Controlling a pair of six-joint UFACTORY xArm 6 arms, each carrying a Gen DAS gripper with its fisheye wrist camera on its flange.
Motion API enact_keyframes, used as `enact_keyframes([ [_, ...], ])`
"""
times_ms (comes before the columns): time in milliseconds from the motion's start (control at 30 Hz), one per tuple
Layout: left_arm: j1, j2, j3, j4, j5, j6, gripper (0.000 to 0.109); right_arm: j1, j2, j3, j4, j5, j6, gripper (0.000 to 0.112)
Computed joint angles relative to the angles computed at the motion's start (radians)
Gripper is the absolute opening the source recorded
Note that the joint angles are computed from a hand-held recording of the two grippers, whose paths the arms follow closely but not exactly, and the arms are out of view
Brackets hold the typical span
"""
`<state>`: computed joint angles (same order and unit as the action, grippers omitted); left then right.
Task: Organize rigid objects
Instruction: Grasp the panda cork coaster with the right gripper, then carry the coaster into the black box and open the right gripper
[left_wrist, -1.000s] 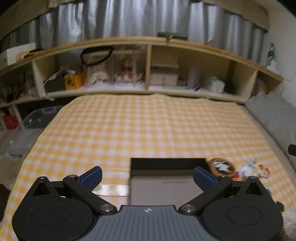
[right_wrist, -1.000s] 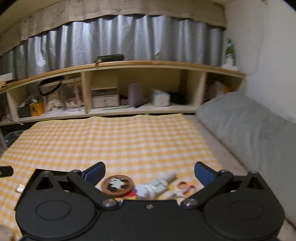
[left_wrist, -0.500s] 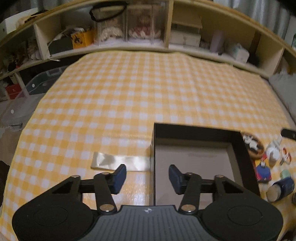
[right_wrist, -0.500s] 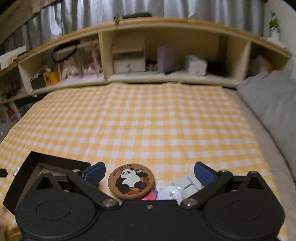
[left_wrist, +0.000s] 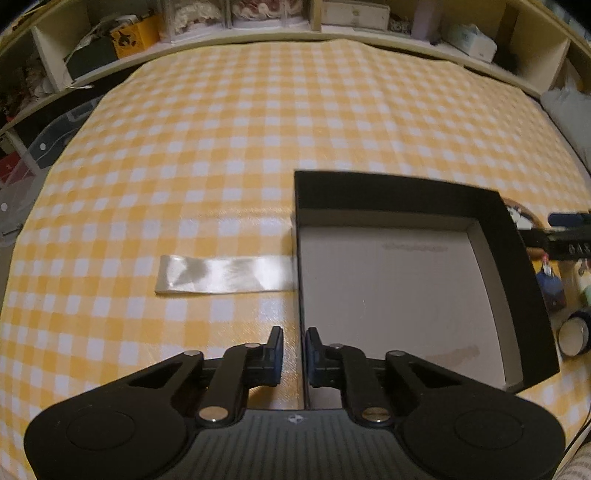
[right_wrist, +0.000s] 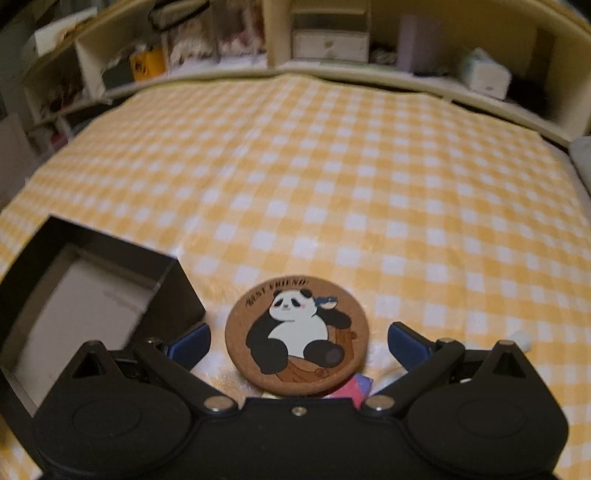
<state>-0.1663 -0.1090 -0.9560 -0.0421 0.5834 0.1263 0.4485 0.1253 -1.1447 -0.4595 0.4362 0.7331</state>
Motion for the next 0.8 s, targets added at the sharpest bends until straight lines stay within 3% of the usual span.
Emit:
enact_keyframes([
  [367,0.005,0.021,-0.011,-0.052,-0.024,0.040,0.007,-0.019,0.105,-0.067,0.116,-0.002,-0.091,0.103],
  [600,0.014,0.015,-0.023,-0.078,-0.022,0.047,0.007,-0.009,0.099,-0.078,0.074,0.026,-0.086,0.100],
  [700,0.019,0.009,-0.015,-0.097,-0.032,0.056,0.007,-0.012,0.089,-0.090,0.000,0.017,-0.010,0.100],
  [800,0.026,0.003,-0.012,-0.114,-0.041,0.064,0.007,-0.018,0.049,-0.073,-0.015,-0.060,0.034,0.100],
])
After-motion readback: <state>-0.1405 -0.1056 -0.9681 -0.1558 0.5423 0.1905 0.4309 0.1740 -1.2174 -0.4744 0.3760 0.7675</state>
